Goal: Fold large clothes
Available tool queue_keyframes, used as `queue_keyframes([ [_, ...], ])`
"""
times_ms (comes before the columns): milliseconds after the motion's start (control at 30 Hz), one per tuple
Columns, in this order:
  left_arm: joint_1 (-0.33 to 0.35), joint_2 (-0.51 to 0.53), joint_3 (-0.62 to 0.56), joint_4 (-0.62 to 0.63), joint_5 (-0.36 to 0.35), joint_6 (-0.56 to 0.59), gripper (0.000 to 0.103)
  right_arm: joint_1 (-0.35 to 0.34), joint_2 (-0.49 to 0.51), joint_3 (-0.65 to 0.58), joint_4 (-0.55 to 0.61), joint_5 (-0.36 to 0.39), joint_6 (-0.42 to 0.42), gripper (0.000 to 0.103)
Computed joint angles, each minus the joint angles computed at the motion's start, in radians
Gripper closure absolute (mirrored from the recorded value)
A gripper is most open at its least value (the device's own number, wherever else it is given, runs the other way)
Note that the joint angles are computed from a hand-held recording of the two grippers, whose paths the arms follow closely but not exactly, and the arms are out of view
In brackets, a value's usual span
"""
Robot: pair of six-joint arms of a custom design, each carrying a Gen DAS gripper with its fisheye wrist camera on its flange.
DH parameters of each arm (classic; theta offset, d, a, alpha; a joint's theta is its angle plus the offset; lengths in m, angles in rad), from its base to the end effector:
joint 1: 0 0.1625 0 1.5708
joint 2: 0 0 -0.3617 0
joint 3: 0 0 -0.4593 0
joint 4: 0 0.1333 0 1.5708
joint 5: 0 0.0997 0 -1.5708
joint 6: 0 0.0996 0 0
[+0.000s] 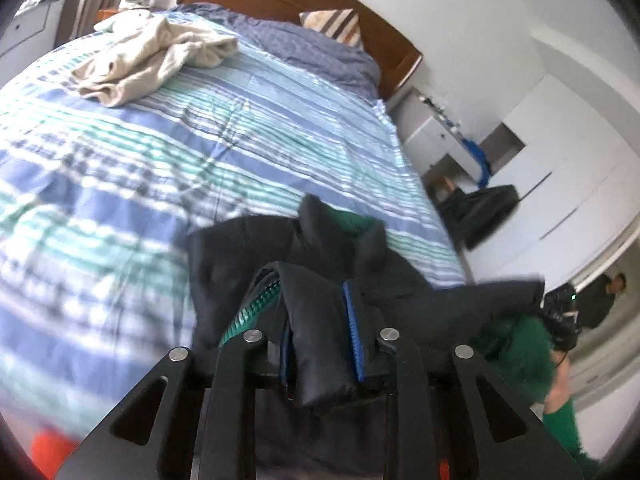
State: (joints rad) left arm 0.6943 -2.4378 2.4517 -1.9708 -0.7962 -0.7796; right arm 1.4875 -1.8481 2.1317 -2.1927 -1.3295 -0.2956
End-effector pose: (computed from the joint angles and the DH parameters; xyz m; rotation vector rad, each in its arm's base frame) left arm -0.1027 -0.3496 0.3618 -0.0829 2.6628 -1.1490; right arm 0.1176 -0.4795 0.3237 -0.3693 2.8954 -0.5561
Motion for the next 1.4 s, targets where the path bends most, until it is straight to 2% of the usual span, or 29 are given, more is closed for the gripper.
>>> queue_keyframes([
  [67,0.123,0.126,-0.01,-0.153,-0.049,0.076,0.068,-0.027,0.117,-0.016,-0.091,-0.029,0.054,0.087],
  [100,0.205,0.208,-0.043,-0.187,-0.099,0.1,0.059,-0.038,0.141,-0.013,-0.119,-0.04,0.073,0.085],
  [133,0.249,0.252,-0.066,-0.181,-0.133,0.094,0.046,-0.056,0.168,-0.008,-0.148,-0.047,0.104,0.083],
  [167,0.27,0.287,-0.086,-0.172,-0.155,0.08,0.043,-0.086,0.19,0.002,-0.167,-0.027,0.149,0.081],
  [200,0.265,0.279,-0.083,-0.15,-0.158,0.053,0.041,-0.112,0.192,0.016,-0.174,0.0,0.179,0.075],
  [267,0.279,0.26,-0.088,-0.17,-0.213,0.057,0.038,-0.162,0.18,0.05,-0.2,0.084,0.253,0.068],
  [300,0.264,0.23,-0.077,-0.169,-0.225,0.05,0.031,-0.177,0.164,0.062,-0.199,0.122,0.262,0.058],
  [333,0.259,0.204,-0.069,-0.205,-0.248,0.075,0.021,-0.182,0.147,0.066,-0.19,0.149,0.254,0.039],
  [367,0.241,0.164,-0.058,-0.224,-0.252,0.099,0.016,-0.177,0.128,0.064,-0.176,0.163,0.233,0.027],
  [400,0.226,0.143,-0.051,-0.231,-0.242,0.111,0.007,-0.168,0.121,0.055,-0.17,0.157,0.218,0.006],
  [433,0.202,0.11,-0.041,-0.23,-0.222,0.14,0.005,-0.143,0.108,0.045,-0.17,0.129,0.191,0.0],
  [467,0.186,0.096,-0.041,-0.209,-0.203,0.173,0.004,-0.11,0.107,0.028,-0.167,0.076,0.151,0.0],
  [533,0.182,0.123,-0.049,-0.161,-0.176,0.204,0.004,-0.027,0.135,-0.007,-0.187,-0.086,0.059,0.0],
  [600,0.232,0.202,-0.072,-0.133,-0.195,0.223,0.004,0.049,0.179,-0.021,-0.243,-0.248,-0.049,0.0],
  [667,0.298,0.327,-0.111,-0.091,-0.204,0.191,0.005,0.098,0.242,-0.03,-0.3,-0.368,-0.139,0.0],
  [700,0.309,0.356,-0.119,-0.078,-0.198,0.176,0.008,0.116,0.283,-0.037,-0.317,-0.416,-0.163,0.0],
  [733,0.313,0.398,-0.131,-0.059,-0.175,0.151,0.021,0.12,0.312,-0.043,-0.308,-0.446,-0.178,0.002],
  [767,0.31,0.433,-0.145,-0.029,-0.141,0.124,0.028,0.121,0.329,-0.052,-0.277,-0.462,-0.183,0.003],
  [800,0.303,0.442,-0.15,-0.01,-0.121,0.106,0.048,0.135,0.357,-0.059,-0.274,-0.513,-0.184,0.023],
  [833,0.285,0.435,-0.154,0.015,-0.1,0.073,0.077,0.156,0.378,-0.058,-0.307,-0.586,-0.194,0.059],
  [867,0.261,0.418,-0.158,0.044,-0.081,0.042,0.083,0.175,0.376,-0.047,-0.345,-0.63,-0.211,0.074],
  [900,0.236,0.392,-0.155,0.063,-0.056,0.024,0.085,0.182,0.355,-0.041,-0.352,-0.631,-0.214,0.086],
  [1000,0.139,0.317,-0.15,0.044,0.037,0.032,0.087,0.204,0.293,-0.042,-0.39,-0.582,-0.205,0.09],
  [1067,0.115,0.335,-0.152,-0.038,0.102,0.08,0.087,0.218,0.275,-0.07,-0.42,-0.523,-0.179,0.09],
  [1133,0.102,0.391,-0.158,-0.114,0.196,0.115,0.087,0.24,0.302,-0.095,-0.489,-0.534,-0.173,0.09],
  [1167,0.108,0.439,-0.163,-0.167,0.245,0.137,0.087,0.248,0.32,-0.101,-0.531,-0.557,-0.179,0.09],
  [1233,0.139,0.523,-0.173,-0.253,0.297,0.169,0.087,0.259,0.402,-0.127,-0.617,-0.624,-0.201,0.09],
  [1333,0.235,0.663,-0.197,-0.354,0.305,0.185,0.086,0.242,0.534,-0.134,-0.758,-0.761,-0.28,0.09],
  [1400,0.293,0.723,-0.202,-0.349,0.308,0.175,0.082,0.198,0.598,-0.134,-0.769,-0.812,-0.259,0.09],
])
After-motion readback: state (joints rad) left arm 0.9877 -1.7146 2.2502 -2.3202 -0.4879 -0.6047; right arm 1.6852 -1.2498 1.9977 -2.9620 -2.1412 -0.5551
